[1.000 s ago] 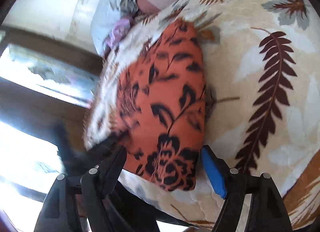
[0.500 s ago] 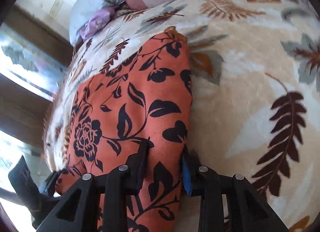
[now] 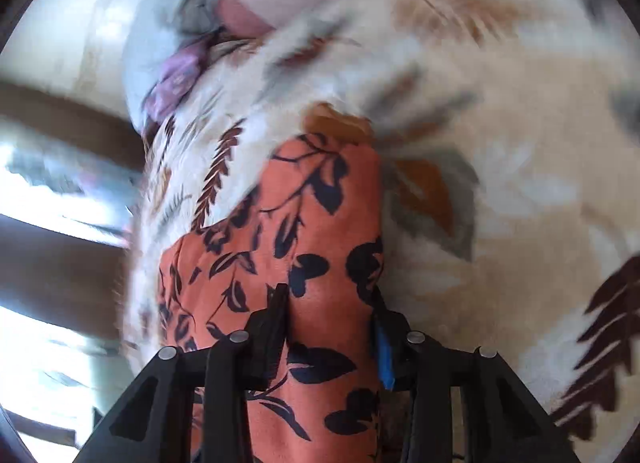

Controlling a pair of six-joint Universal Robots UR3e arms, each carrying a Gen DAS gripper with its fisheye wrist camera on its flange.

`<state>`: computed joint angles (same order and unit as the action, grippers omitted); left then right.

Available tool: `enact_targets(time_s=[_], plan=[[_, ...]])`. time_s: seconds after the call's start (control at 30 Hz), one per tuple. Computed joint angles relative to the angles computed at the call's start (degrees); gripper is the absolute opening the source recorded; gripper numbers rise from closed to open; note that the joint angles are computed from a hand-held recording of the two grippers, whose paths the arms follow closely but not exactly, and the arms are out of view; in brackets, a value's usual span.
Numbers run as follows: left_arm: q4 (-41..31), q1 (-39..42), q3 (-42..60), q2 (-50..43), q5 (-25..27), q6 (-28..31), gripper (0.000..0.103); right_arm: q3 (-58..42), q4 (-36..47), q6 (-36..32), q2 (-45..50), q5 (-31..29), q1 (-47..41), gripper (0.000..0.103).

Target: Fold small clothes

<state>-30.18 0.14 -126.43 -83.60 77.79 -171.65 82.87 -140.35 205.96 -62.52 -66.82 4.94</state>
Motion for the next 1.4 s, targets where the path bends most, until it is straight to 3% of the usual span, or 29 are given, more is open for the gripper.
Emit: enact_targets(time_s=[0.07,0.13,0.2,0.3,0.33,0.37,0.43,0.47,0.5,0.53,0.6,0.67,0.7,0.73,0.77,0.9,0.93,0.97,1.0,1.07,1.2,1.27,1.33,1.4], plan=[[1.2,-0.3,-0.6,0.0,0.2,-0.2,0.083,-1.4,-0.2,-1.4,-1.3,-6.6,3.2,0.038],[-2.5,0.3,0.6,1.8,-1.1,0.4,0.082,-2.2,3.9,-0.6,-1.1,-8.8,3.3,0.057],[-7.3,4.6,-0.6,8.7,-6.0,1.9,0.081,4.3,1.5,1.0,-5.5,-6.7,2.2,0.062],[-14.2,13.7,-4.3,19.2,-13.3,4.4,0.081,11.3,-4.0,1.8,-12.9,-11.1,4.5,0.066],[-17.7,14.7,-3.9,18.5,-13.0,5.9,0.066,13.8,-6.8,2.9,-14.9,-9.5,4.9,0.069],[-20.6,15.2,-3.5,15.5,-12.2,6.8,0.041,15.1,-9.1,3.0,-15.8,-7.3,5.0,0.071],[-23.5,20.9,-7.1,16.7,-17.5,8.5,0.041,21.8,-15.7,4.0,-19.6,-1.3,5.0,0.074],[-26.0,21.3,-6.3,18.3,-17.6,9.3,0.041,25.0,-18.0,5.2,-20.4,1.5,5.0,0.085],[-27.7,20.9,-5.0,19.1,-17.1,8.9,0.041,25.8,-17.5,5.7,-18.8,3.6,5.5,0.088],[-29.4,20.6,-3.7,19.9,-16.7,8.3,0.041,25.4,-14.9,4.8,-17.2,4.2,5.8,0.088],[-33.0,20.6,-1.1,21.6,-16.7,9.2,0.045,29.0,-19.9,3.6,-17.9,1.8,7.0,0.088],[-33.4,21.4,2.0,21.1,-18.8,9.4,0.067,29.4,-18.5,3.5,-19.7,1.8,6.7,0.088],[-31.3,21.4,3.1,19.9,-19.6,8.3,0.073,30.1,-18.8,4.0,-20.0,2.9,6.0,0.088],[-27.3,19.7,5.2,16.4,-19.0,5.8,0.080,30.9,-19.5,4.2,-20.2,3.7,5.5,0.088],[-24.2,17.3,8.4,11.5,-17.9,3.7,0.081,32.4,-20.1,4.5,-21.2,4.2,5.1,0.088],[-22.2,11.8,23.1,-8.2,-18.2,-1.6,0.081,36.1,-23.1,5.9,-23.8,3.9,5.8,0.088],[-21.4,10.4,25.8,-12.7,-16.1,-2.8,0.074,37.0,-23.1,5.7,-24.8,4.2,5.4,0.088],[-22.0,8.9,28.5,-17.0,-12.0,-3.2,0.040,37.5,-23.6,6.0,-25.1,4.5,5.3,0.088],[-22.7,9.6,28.8,-19.5,-12.7,-3.5,0.039,38.6,-24.0,5.9,-25.8,5.2,4.8,0.088],[-21.4,13.6,24.4,-18.3,-19.3,-4.9,0.042,40.3,-24.0,4.8,-26.8,7.7,3.4,0.088],[-19.9,11.3,21.4,-12.0,-13.3,-4.9,0.048,42.1,-24.4,4.0,-27.9,9.6,2.1,0.088],[-19.1,9.5,19.2,-7.6,-9.3,-4.1,0.061,41.7,-22.7,3.8,-29.0,9.3,2.2,0.088],[-19.0,9.7,15.8,-2.5,-8.6,-2.1,0.072,42.1,-20.9,4.3,-30.9,9.1,2.1,0.088],[-19.9,10.5,12.0,2.9,-8.8,-0.1,0.072,44.3,-20.7,5.7,-34.4,8.4,1.9,0.088]])
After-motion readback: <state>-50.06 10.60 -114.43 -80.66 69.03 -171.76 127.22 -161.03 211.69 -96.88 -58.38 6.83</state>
